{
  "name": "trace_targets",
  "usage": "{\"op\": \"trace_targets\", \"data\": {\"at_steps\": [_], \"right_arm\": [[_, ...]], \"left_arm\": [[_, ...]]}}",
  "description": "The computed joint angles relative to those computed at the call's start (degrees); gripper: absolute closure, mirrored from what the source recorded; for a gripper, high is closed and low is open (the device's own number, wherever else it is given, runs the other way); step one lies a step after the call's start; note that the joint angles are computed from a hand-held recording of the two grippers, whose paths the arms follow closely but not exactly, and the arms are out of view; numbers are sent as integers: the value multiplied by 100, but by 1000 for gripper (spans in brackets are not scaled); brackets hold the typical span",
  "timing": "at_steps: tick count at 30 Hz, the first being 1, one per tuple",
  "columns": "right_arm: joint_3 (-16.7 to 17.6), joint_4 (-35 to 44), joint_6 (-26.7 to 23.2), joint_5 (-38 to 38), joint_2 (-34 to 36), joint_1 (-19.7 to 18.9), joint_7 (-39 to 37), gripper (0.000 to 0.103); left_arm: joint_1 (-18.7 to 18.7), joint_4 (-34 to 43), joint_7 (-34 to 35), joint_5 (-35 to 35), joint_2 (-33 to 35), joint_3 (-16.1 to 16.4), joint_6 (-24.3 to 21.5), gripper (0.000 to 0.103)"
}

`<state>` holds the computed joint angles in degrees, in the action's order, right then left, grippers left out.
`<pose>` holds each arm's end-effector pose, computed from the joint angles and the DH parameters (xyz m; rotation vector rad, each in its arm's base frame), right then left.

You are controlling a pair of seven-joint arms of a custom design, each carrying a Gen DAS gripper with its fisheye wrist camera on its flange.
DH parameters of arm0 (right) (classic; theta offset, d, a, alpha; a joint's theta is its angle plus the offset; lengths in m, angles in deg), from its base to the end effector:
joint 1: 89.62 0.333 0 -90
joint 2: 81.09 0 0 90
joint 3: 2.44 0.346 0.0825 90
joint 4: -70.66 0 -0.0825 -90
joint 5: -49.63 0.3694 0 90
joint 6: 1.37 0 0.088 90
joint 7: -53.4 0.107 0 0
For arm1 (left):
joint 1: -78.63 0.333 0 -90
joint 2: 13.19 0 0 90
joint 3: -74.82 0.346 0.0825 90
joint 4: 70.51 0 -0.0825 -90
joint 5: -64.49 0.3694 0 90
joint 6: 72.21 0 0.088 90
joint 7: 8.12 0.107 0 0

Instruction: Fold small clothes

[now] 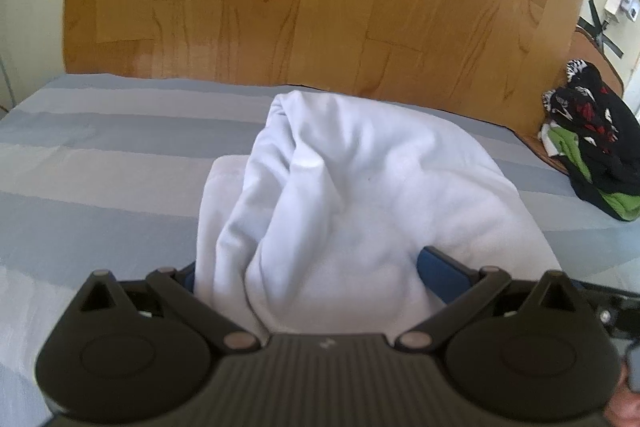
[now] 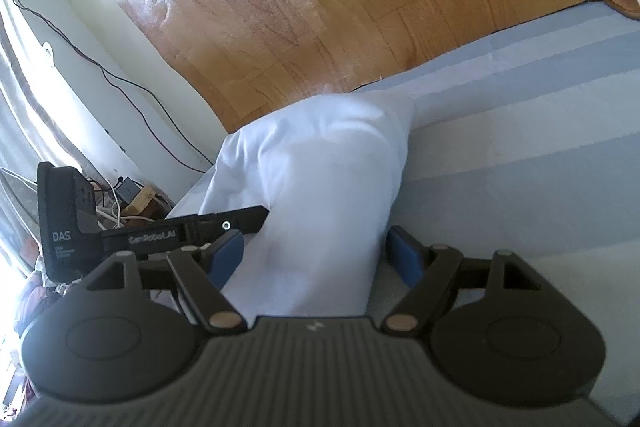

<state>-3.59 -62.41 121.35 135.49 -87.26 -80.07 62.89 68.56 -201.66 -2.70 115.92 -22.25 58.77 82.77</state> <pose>0.4819 0.1138 0.4485 -1.7225 0.9370 0.2697 0.4435 -0.2539 0.5038 -1.9998 1.4953 -0.8023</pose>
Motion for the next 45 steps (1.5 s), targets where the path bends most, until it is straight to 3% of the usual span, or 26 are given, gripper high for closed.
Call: {"op": "trace_targets", "data": {"at_steps": [8,15,20,27,36,45], "right_arm": [[-33,-289,65,-66,-282,-23,-167,17],[173,-455,995,-72,-566,231,-751,17],[326,-583,1837,0,-741,513,-1196,17],[326,-633,2287,83,-789,715,-1390,17],[290,-677,2358,117,-837,796,-1400,17],[283,-675,2369,128,-831,808,-1402,17]], "left_arm": [[-318,33,-828,428,-197,-397,-1364,0],[-615,20,-1142,554,-244,-522,-2085,0],[-719,-34,-1263,525,-288,-451,-2107,0],[-758,-1,-1324,556,-258,-464,-2204,0],[-930,171,-1326,718,-107,-546,-2752,0],[-1036,245,-1323,788,-31,-516,-2932,0]]}}
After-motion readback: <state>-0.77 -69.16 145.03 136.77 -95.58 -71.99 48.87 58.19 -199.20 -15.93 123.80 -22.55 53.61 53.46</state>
